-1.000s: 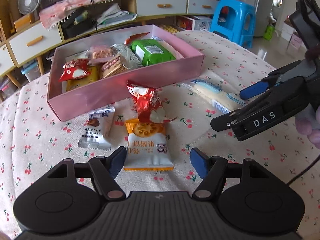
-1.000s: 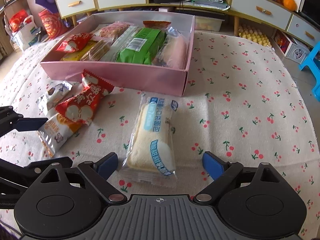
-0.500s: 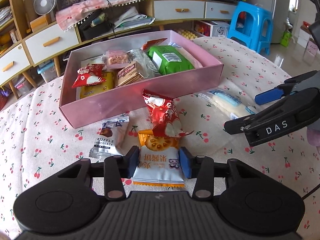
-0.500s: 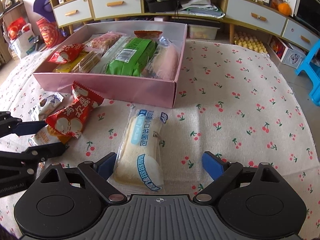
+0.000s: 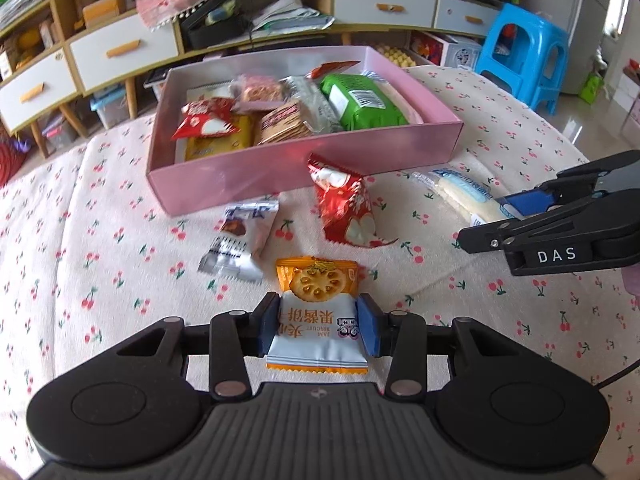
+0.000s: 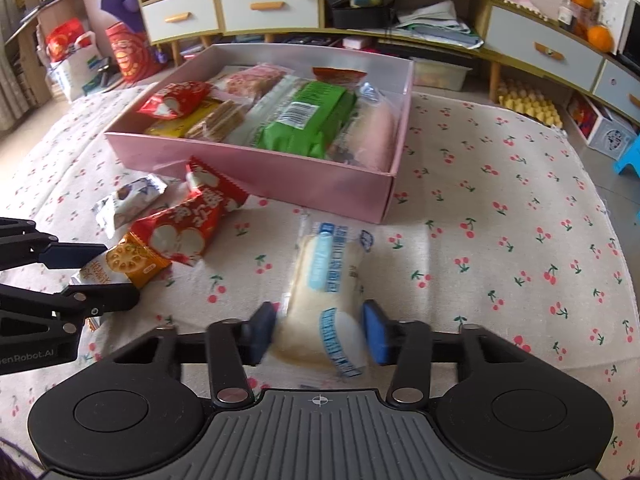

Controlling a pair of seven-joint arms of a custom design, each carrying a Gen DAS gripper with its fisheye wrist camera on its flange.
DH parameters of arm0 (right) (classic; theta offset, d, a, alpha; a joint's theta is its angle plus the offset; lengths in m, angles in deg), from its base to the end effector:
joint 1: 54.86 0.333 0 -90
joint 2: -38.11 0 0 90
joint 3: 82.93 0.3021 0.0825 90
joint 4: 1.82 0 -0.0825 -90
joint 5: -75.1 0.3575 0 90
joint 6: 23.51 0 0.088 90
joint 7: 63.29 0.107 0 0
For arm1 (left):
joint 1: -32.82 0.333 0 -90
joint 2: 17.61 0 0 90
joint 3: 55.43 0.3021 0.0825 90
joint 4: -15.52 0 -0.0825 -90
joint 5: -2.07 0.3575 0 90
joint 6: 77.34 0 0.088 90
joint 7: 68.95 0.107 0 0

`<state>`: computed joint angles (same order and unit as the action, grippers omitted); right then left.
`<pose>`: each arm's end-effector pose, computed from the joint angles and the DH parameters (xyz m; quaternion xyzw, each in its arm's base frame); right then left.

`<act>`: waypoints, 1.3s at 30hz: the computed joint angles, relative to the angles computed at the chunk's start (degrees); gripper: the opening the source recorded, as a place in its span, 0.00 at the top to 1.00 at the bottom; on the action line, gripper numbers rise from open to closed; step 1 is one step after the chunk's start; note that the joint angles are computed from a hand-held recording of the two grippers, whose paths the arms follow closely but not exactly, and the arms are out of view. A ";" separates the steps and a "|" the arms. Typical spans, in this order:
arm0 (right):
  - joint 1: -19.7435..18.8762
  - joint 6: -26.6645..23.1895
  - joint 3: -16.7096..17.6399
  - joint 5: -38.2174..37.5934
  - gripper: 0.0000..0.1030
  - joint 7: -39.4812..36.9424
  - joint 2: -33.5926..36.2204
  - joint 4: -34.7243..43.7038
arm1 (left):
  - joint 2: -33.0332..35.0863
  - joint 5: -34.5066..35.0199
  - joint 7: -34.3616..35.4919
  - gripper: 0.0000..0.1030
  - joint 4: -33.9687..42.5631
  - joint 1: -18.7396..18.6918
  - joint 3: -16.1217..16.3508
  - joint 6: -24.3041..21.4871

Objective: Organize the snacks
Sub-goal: 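Grasp orange-topped biscuit pack with left tool while right tool grasps white bread pack, then carry orange-topped pack into pink box with left tool while right tool places bread pack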

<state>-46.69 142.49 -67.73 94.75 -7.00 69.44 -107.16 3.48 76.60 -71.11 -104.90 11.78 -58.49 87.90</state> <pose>0.6209 0.2245 0.3001 -0.8495 0.4427 -0.0994 0.2694 0.4919 -0.2802 0.2691 -0.6656 0.6773 -0.2242 0.2191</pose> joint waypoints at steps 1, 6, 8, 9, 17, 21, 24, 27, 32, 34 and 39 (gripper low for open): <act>0.34 0.00 -0.38 -0.27 0.61 0.41 -0.21 -0.15 | -0.33 -0.69 0.10 0.63 -0.52 0.30 -0.11 0.34; 2.00 -3.21 -2.94 -1.75 0.65 4.56 -0.71 1.01 | -1.92 -5.09 -0.25 0.64 -3.05 1.50 -0.01 2.96; 1.81 -4.55 -3.11 -1.32 0.65 5.86 -0.95 1.49 | -2.50 -6.79 -0.47 0.64 -3.93 1.51 0.24 3.59; 1.67 -5.27 -3.13 -0.98 0.65 6.44 -1.15 1.64 | -2.78 -7.50 -0.49 0.64 -4.30 1.48 0.39 3.80; -0.54 -9.41 -1.87 4.66 0.65 7.06 -3.82 1.36 | -5.03 -6.51 -4.08 0.65 -6.19 0.66 2.24 6.16; -0.87 -9.85 -2.03 7.85 0.65 5.79 -5.34 0.68 | -6.05 -2.52 -8.44 0.65 -6.23 0.93 2.29 6.81; -0.80 -10.23 -2.51 9.54 0.65 5.83 -6.03 0.54 | -6.74 0.69 -11.46 0.65 -5.90 1.64 1.59 6.55; -0.70 -10.07 -2.87 11.01 0.65 5.76 -6.43 0.51 | -7.12 3.31 -14.39 0.65 -5.38 2.64 0.56 6.11; 0.11 -9.11 -3.80 10.88 0.65 7.98 -6.18 1.26 | -7.43 6.77 -18.60 0.65 -4.25 4.19 -1.15 4.44; -0.40 -9.34 -3.26 12.07 0.65 8.13 -5.84 2.15 | -7.07 6.94 -18.71 0.65 -3.38 4.81 -1.72 3.91; -0.02 -10.21 -3.47 12.71 0.65 10.74 -3.16 6.71 | -5.70 6.01 -15.51 0.65 -0.45 5.51 -2.15 1.87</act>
